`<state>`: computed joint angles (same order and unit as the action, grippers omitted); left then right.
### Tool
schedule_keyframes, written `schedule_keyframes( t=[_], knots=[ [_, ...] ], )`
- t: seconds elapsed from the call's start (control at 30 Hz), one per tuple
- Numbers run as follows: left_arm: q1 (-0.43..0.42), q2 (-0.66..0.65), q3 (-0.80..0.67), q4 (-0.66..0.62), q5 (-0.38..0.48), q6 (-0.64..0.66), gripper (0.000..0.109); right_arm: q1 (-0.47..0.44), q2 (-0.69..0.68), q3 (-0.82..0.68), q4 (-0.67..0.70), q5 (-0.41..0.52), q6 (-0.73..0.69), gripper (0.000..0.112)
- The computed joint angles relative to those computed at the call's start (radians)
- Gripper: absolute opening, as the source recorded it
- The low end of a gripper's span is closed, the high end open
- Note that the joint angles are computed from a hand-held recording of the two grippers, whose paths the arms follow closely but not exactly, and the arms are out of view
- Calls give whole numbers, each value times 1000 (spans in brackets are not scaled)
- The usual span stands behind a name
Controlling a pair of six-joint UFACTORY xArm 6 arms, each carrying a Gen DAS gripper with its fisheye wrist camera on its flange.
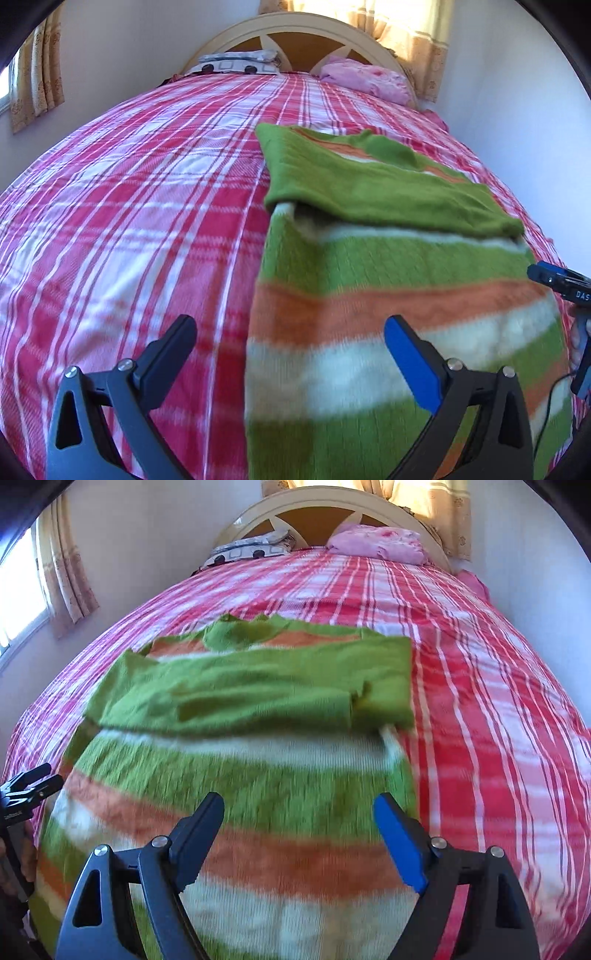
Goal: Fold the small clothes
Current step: 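Open the right gripper and withdraw both grippers from the sweater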
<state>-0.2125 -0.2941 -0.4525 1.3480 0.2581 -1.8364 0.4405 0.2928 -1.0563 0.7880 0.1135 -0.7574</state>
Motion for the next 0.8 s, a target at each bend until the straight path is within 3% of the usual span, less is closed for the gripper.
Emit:
schedule_keyframes(
  t=[0.3,0.57,0.7,0.8],
  knots=[
    [-70,-133,135,-111,37,67,103,46,-134,186,273,-74,-215,84],
    [-114,-264,232,-218,54,119,103,84,-242,290,508,-76,-415,84],
    [-129,-334,274,-268,55,162,101,90,-280,326,627,-74,-504,84],
    [-152,-383,316,-348,50,236,92,85,-312,360,679,-63,-547,84]
  ],
)
